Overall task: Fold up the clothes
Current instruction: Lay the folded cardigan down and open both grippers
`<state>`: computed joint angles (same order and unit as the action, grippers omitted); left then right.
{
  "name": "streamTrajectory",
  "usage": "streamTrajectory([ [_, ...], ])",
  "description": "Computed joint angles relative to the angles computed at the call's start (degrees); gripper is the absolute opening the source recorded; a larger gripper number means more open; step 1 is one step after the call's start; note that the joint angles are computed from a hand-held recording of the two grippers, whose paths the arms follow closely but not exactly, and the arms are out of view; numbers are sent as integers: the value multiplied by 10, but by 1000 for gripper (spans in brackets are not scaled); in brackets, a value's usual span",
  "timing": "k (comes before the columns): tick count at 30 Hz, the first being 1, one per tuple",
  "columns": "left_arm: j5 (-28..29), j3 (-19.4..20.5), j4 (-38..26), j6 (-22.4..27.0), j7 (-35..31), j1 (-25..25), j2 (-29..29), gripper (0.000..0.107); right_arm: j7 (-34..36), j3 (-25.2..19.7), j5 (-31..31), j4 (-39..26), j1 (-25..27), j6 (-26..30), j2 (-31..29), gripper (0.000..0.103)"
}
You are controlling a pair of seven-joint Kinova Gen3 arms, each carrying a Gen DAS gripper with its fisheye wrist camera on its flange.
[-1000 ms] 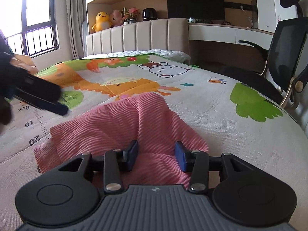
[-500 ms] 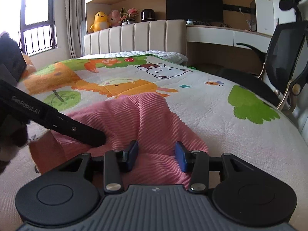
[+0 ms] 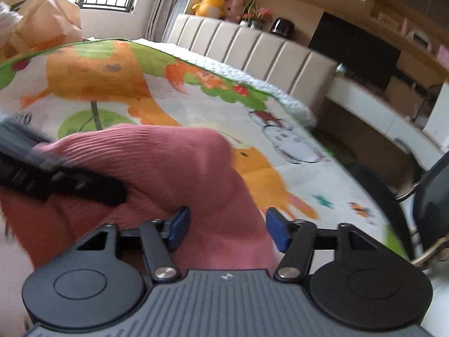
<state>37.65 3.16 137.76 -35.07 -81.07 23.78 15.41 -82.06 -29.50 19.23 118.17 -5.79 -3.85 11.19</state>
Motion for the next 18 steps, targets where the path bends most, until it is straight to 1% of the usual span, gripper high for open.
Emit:
streamTrajectory([
  [1, -20, 14, 12, -3, 23, -25, -1, 53, -3, 8, -7, -12, -15, 11, 8, 64],
  [2, -43, 36, 27, -16, 47, -51, -4, 57, -2, 14, -16, -24, -28, 23, 17, 65],
  [3, -58, 61, 42, -37, 70, -77, -3, 57, 5, 19, -24, -27, -35, 27, 18, 66],
  [4, -62, 79, 55, -61, 87, -91, -7, 59, 15, 24, -29, -25, -37, 26, 16, 66],
  [5, -58, 89, 67, -84, 95, -95, -15, 68, 25, 30, -33, -21, -39, 25, 14, 66],
  [6, -44, 90, 78, -107, 94, -88, -23, 73, 30, 35, -39, -20, -40, 29, 12, 66],
  [7, -21, 81, 83, -124, 83, -71, -32, 83, 37, 30, -47, -21, -31, 36, 10, 66],
  [8, 2, 60, 87, -131, 63, -44, -43, 86, 40, 14, -58, -22, -12, 47, 8, 66],
  [10, 47, 16, 67, -117, 16, 9, -38, 86, 55, -38, -80, -30, 40, 77, 4, 66],
  [12, 68, -37, 45, -76, -30, 59, -26, 84, 98, -91, -113, -40, 92, 105, 0, 66],
  [13, 78, -64, 34, -57, -54, 86, -16, 82, 120, -118, -136, -43, 118, 107, -4, 66],
  [15, 107, -110, 18, -28, -100, 138, 0, 82, 137, -171, -183, -50, 163, 87, -5, 68],
  [16, 125, -119, 13, -20, -123, 154, 4, 82, 143, -197, -206, -57, 182, 85, 1, 70],
  [17, 139, -122, 12, -9, -143, 158, 0, 83, 144, -214, -225, -67, 190, 88, 7, 73],
  [18, 144, -118, 11, 2, -153, 153, -7, 83, 155, -222, -234, -74, 188, 92, 18, 75],
])
